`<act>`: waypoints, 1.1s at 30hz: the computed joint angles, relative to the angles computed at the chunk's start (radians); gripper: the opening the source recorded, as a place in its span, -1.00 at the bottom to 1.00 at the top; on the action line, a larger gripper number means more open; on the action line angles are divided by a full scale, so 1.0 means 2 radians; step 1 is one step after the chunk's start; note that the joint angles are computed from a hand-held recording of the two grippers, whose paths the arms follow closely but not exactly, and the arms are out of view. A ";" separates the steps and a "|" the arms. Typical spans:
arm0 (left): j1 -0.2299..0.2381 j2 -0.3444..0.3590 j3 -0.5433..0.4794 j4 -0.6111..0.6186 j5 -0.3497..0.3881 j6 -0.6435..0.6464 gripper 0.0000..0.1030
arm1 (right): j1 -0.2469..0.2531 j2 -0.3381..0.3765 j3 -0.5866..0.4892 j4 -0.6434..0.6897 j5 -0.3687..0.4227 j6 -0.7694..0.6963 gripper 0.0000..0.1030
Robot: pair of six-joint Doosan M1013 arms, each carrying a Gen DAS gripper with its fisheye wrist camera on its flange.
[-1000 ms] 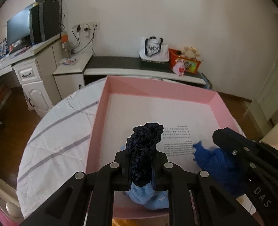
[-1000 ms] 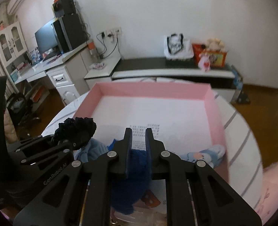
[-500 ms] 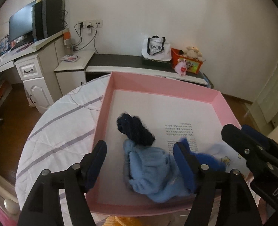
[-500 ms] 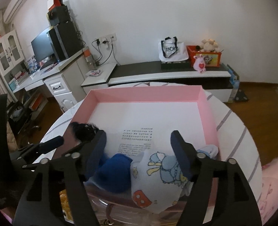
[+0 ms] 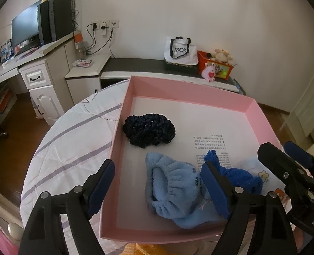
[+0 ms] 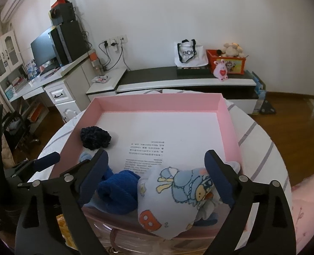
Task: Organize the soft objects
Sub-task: 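Lower the plush and scrunchie into the pink tray and open both grippers, then pull both tools back up and away from the pink tray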
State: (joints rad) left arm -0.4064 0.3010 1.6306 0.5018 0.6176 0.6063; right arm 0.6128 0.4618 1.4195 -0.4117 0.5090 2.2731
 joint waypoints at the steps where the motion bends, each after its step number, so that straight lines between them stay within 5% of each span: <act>1: -0.001 0.000 0.000 0.001 0.001 0.000 0.60 | 0.000 0.000 0.000 -0.003 0.002 0.004 0.82; 14: -0.013 -0.007 0.001 0.043 0.027 -0.029 0.88 | -0.005 -0.001 0.000 -0.025 0.019 0.036 0.89; 33: -0.054 -0.061 0.042 0.122 0.047 -0.107 0.91 | 0.014 -0.049 0.050 -0.101 0.023 0.103 0.89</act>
